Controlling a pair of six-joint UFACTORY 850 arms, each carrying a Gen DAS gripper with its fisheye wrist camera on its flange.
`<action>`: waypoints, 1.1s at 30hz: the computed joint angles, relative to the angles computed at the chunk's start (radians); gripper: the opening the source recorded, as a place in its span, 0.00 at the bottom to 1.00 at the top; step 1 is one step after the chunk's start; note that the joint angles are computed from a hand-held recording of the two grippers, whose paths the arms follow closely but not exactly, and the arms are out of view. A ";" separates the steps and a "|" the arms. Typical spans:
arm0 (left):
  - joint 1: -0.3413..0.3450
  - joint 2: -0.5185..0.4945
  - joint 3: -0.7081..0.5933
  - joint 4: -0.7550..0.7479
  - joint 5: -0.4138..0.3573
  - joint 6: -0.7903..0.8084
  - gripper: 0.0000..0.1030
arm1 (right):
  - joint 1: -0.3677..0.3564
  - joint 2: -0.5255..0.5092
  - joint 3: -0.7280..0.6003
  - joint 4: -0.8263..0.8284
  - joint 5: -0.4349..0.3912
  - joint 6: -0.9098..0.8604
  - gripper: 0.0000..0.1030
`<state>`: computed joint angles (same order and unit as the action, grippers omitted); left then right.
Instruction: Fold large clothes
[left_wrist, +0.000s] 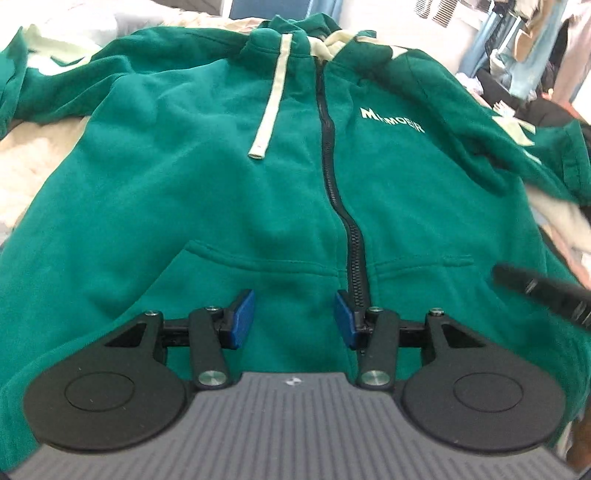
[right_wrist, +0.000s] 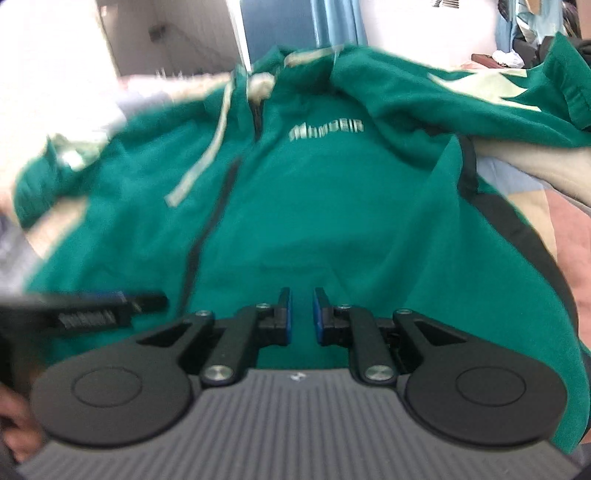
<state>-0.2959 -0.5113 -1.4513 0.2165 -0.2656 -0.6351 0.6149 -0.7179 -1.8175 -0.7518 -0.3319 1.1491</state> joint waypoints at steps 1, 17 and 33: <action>0.003 0.005 0.005 -0.009 0.003 0.003 0.52 | -0.005 0.014 0.011 -0.055 0.015 0.067 0.15; 0.009 0.051 0.054 -0.156 0.056 0.077 0.52 | -0.212 -0.078 -0.116 -0.552 -0.252 0.557 0.59; 0.018 -0.053 -0.080 -0.391 0.013 0.261 0.56 | -0.241 -0.207 -0.185 -1.160 -0.532 0.579 0.53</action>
<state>-0.2775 -0.5638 -1.5312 -0.1742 -0.2527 -0.3746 0.3738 -0.9252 -2.0027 -1.9123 -0.8636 1.7281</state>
